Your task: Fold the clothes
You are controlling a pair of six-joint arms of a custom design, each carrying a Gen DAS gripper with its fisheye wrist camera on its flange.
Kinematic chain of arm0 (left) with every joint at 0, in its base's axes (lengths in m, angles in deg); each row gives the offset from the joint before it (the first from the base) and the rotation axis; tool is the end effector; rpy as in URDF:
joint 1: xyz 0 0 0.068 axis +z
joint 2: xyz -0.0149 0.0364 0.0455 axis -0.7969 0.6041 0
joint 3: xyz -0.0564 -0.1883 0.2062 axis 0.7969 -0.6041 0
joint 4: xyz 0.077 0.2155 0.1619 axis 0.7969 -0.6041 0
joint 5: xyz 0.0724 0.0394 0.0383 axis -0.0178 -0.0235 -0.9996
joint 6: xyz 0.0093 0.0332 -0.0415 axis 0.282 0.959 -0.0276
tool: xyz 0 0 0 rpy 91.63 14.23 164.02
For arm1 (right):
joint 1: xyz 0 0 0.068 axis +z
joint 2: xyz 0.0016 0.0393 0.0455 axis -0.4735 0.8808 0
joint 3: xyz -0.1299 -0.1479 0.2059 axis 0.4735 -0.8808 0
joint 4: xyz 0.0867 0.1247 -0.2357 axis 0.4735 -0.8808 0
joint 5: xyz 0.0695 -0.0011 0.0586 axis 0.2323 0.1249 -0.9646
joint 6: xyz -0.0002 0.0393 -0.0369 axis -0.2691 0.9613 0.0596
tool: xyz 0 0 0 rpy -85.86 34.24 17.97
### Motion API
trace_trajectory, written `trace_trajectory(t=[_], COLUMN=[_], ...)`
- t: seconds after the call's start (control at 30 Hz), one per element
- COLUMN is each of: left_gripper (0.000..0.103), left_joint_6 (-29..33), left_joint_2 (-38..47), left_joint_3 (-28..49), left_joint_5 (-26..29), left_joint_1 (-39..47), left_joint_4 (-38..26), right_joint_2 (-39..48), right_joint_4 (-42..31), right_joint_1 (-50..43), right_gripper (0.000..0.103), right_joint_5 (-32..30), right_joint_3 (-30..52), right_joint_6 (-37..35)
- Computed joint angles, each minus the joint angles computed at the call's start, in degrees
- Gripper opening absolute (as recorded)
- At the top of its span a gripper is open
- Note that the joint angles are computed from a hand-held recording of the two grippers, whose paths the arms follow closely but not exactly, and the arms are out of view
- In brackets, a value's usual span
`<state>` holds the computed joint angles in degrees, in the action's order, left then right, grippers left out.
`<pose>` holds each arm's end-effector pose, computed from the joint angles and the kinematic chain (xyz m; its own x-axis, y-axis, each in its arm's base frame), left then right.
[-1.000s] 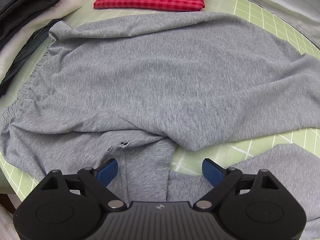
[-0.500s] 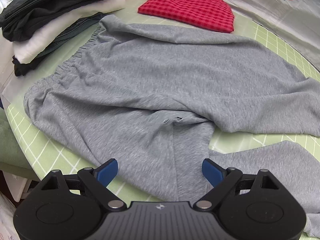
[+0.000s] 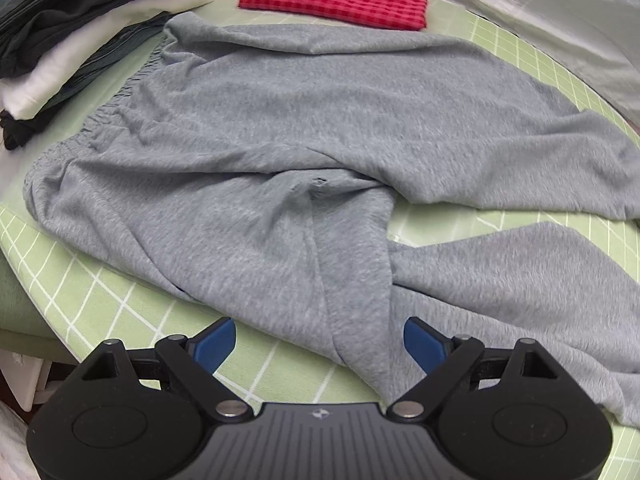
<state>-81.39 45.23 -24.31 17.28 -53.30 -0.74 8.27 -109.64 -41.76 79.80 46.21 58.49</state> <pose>0.2986 -0.0002 0.1374 -0.9441 -0.1006 -0.3139 -0.1138 0.9932 0.0240 0.1741 -0.0436 0.1499 -0.6925 0.4788 -0.5397 0.4942 0.8598 0.1285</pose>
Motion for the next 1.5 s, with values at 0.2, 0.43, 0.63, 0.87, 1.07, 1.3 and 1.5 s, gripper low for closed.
trace_trajectory(t=[0.2,0.43,0.63,0.87,1.07,1.3,1.5], left_gripper=[0.005,0.003,0.003,0.022,0.069,0.069,0.070], left_joint_6=[1.12,-0.53,-3.28,-8.24,-8.19,-8.17,-7.20], left_joint_2=[-0.14,-7.26,-5.06,15.04,17.98,13.30,9.44], left_joint_3=[-0.45,2.88,13.84,33.66,35.09,23.22,16.95], left_joint_5=[0.04,0.32,3.12,-2.35,-3.18,-1.62,-3.47], left_joint_1=[-1.99,-1.60,-1.75,-5.85,-6.52,-3.28,-1.00], left_joint_4=[-0.65,-4.70,-5.10,0.65,-0.30,-1.09,-1.96], right_joint_2=[-4.27,-12.75,-1.87,29.59,32.17,28.10,32.64], right_joint_4=[-2.51,-8.33,-1.49,12.81,14.45,9.09,14.82], right_joint_1=[-0.72,-2.24,-3.95,-0.19,1.26,-3.07,0.16], right_gripper=[0.006,0.005,0.005,0.021,0.047,0.047,0.045], right_joint_5=[0.32,2.10,-1.22,1.33,2.61,-4.49,-7.92], right_joint_3=[0.80,6.69,15.32,33.00,33.01,20.62,18.04], right_joint_6=[-3.78,-11.39,-14.27,-13.68,-9.08,5.79,10.85])
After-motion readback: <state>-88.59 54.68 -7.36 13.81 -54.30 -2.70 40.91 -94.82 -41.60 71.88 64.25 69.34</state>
